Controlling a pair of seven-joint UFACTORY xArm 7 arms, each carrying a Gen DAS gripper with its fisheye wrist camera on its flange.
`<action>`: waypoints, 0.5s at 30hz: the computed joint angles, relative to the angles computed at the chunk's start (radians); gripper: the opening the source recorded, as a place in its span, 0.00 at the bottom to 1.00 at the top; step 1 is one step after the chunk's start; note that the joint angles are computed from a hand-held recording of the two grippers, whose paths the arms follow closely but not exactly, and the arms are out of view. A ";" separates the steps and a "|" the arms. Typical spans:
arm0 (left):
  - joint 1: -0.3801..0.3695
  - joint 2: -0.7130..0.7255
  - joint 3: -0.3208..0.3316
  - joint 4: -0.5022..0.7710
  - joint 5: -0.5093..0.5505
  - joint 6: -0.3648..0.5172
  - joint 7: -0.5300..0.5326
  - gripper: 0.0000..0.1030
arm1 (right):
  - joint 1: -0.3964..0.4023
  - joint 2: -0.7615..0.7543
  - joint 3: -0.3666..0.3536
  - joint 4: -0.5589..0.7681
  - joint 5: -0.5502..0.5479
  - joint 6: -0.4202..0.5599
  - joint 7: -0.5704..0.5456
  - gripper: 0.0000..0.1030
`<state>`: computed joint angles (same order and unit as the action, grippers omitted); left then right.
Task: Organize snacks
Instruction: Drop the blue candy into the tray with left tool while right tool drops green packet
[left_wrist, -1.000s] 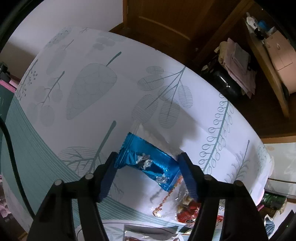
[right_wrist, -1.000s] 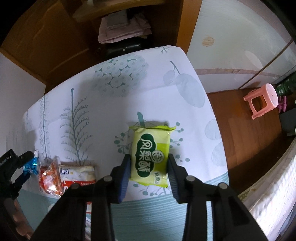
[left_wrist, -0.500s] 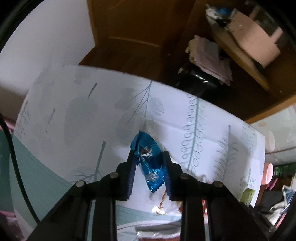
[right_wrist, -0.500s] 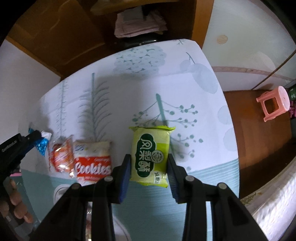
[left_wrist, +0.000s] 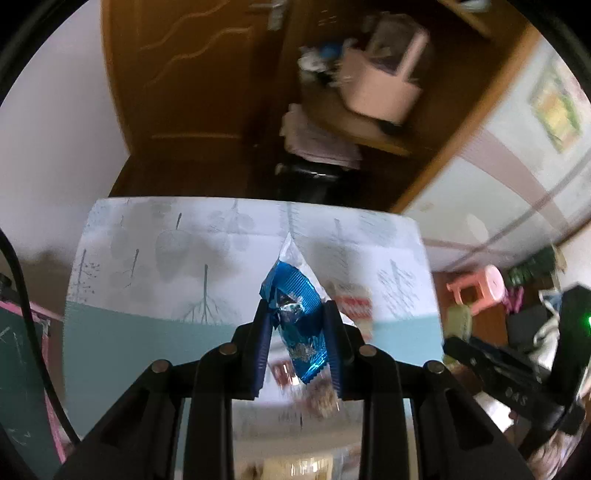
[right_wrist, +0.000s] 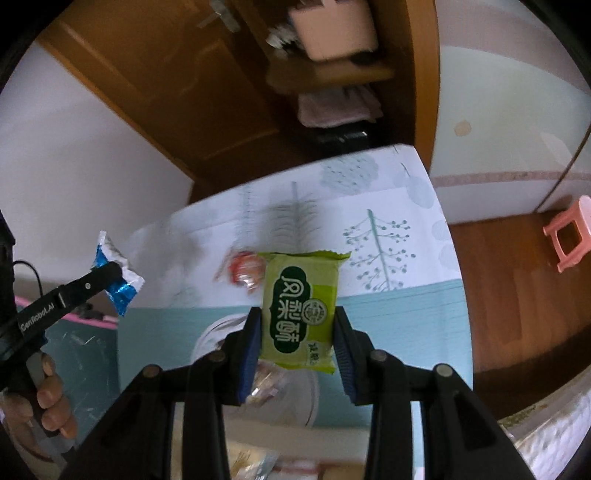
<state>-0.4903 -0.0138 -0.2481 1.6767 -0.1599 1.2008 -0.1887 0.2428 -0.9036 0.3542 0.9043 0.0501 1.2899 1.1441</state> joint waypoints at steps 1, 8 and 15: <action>0.001 -0.038 0.002 -0.024 -0.014 0.005 0.023 0.25 | 0.006 -0.006 0.023 0.027 -0.001 0.011 0.009 0.36; -0.011 -0.320 -0.008 -0.182 -0.068 0.098 0.155 0.25 | 0.024 0.014 0.161 0.182 -0.010 0.062 0.053 0.36; -0.022 -0.515 -0.045 -0.335 -0.047 0.093 0.230 0.25 | -0.001 0.100 0.334 0.370 -0.040 0.188 0.074 0.36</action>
